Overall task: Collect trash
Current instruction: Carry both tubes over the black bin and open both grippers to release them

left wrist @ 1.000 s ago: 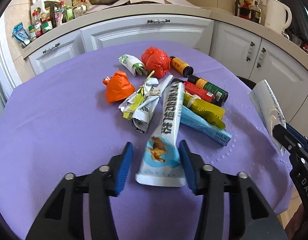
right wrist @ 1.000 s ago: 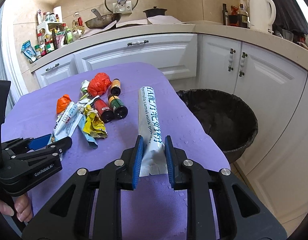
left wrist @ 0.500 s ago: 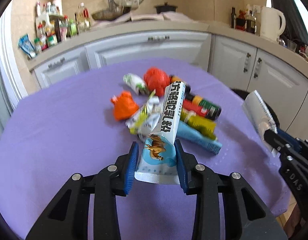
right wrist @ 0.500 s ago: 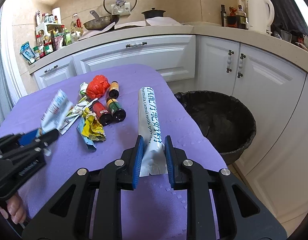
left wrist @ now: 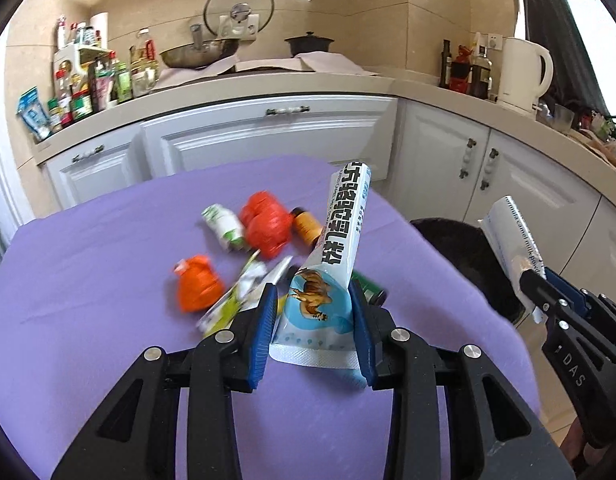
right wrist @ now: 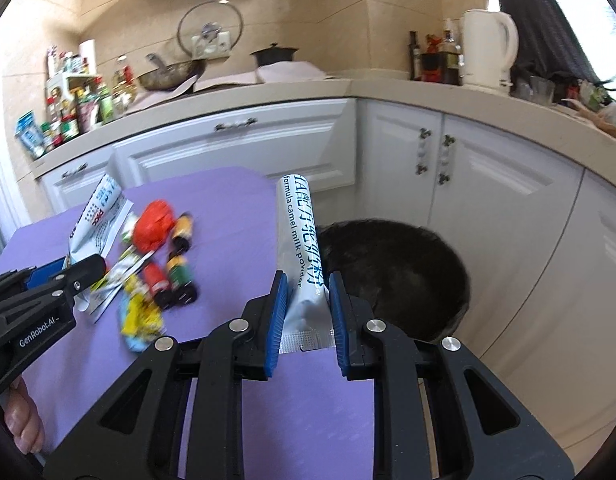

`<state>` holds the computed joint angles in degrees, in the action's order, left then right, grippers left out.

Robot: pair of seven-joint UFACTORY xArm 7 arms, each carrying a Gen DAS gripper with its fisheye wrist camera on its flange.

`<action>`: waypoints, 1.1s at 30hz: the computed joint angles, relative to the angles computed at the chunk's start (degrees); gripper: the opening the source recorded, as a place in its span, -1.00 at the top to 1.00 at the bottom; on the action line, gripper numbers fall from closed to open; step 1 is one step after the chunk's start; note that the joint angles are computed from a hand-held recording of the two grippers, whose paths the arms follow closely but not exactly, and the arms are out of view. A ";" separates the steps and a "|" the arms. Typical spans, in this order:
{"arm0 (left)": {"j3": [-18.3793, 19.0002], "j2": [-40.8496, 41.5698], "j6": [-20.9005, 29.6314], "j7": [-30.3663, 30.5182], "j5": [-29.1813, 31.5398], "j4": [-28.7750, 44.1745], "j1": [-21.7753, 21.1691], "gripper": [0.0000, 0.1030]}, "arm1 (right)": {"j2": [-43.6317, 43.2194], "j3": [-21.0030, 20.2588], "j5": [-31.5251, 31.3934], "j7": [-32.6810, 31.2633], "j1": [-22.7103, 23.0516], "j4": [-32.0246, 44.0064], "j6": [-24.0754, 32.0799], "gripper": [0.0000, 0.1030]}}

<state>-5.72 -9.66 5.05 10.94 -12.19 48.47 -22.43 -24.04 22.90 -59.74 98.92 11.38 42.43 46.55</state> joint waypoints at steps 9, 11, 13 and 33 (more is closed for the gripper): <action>-4.29 7.87 1.37 -6.96 6.88 9.23 1.16 0.29 | -2.36 -3.31 -0.61 -1.12 -4.29 -1.77 0.19 0.59; -4.83 9.74 2.02 -8.98 9.24 11.58 1.05 0.29 | -2.32 -3.77 -0.71 -1.40 -5.25 -2.01 -0.17 0.59; -5.05 11.17 2.26 -11.08 11.80 13.24 0.73 0.29 | -2.09 -4.38 -0.82 -1.72 -6.24 -2.05 -0.51 0.59; -0.66 26.84 9.59 -25.55 30.84 31.09 -8.50 0.29 | 1.09 -8.56 -2.81 -1.45 -12.49 -3.50 -7.68 0.59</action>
